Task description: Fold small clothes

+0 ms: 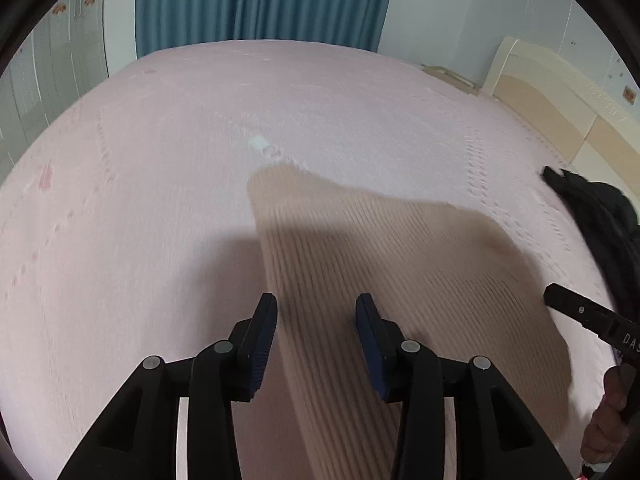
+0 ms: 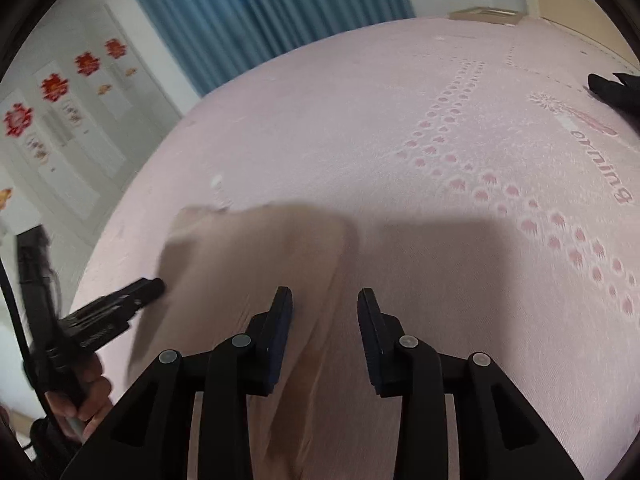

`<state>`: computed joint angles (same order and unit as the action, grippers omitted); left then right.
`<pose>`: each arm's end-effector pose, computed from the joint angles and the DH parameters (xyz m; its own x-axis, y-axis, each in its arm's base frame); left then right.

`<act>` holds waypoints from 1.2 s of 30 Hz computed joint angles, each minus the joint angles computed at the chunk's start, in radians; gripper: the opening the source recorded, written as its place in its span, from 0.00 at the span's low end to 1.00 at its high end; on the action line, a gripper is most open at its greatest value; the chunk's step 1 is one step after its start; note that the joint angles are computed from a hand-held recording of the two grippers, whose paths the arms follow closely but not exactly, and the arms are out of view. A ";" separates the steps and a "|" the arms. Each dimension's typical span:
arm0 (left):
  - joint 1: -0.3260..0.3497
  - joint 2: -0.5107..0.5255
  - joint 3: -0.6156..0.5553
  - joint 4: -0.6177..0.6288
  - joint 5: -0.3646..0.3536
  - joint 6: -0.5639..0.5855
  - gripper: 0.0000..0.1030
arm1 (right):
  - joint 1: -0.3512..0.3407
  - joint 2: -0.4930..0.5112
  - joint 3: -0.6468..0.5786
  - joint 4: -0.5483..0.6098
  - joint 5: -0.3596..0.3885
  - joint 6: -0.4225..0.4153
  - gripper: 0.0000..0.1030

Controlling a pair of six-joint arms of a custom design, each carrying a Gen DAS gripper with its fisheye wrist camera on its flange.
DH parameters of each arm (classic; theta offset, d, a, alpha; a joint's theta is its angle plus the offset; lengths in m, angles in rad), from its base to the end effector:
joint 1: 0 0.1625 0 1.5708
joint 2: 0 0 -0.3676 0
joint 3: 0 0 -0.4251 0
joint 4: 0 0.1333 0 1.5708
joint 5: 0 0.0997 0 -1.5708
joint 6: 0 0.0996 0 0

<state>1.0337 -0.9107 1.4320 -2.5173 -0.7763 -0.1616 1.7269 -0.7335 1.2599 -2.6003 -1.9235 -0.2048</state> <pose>-0.1895 -0.7177 0.2187 -0.8178 -0.0217 -0.5751 0.3389 0.7895 -0.5117 0.2179 -0.7483 0.1612 -0.9053 -0.1578 0.3944 -0.3272 0.8511 -0.4105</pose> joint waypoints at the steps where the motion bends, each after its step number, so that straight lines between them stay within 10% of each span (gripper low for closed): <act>1: -0.009 -0.034 0.051 -0.022 -0.005 -0.006 0.43 | 0.005 -0.021 0.030 -0.001 0.008 -0.002 0.33; 7: -0.058 -0.165 0.226 -0.021 -0.014 -0.069 0.47 | 0.041 -0.055 0.130 -0.033 -0.034 -0.031 0.35; 10: -0.071 -0.198 0.267 0.000 -0.007 -0.098 0.47 | 0.035 -0.016 0.098 0.013 -0.057 -0.010 0.11; 13: -0.077 -0.236 0.305 0.017 -0.036 -0.118 0.47 | 0.047 -0.076 0.189 -0.172 0.026 -0.151 0.10; 16: -0.083 -0.254 0.336 -0.001 -0.057 -0.101 0.47 | 0.029 -0.093 0.209 -0.200 0.018 -0.104 0.10; 21: -0.093 -0.229 0.314 -0.041 -0.037 -0.086 0.47 | 0.045 -0.026 0.167 -0.173 -0.167 -0.158 0.20; 36: -0.040 0.001 0.108 -0.147 0.032 0.097 0.35 | 0.033 0.079 0.017 -0.130 -0.138 -0.175 0.26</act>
<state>0.9942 -0.9095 1.5400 -2.6642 -0.7445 -0.0644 1.7603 -0.6546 1.2766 -2.7304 -2.0611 -0.3794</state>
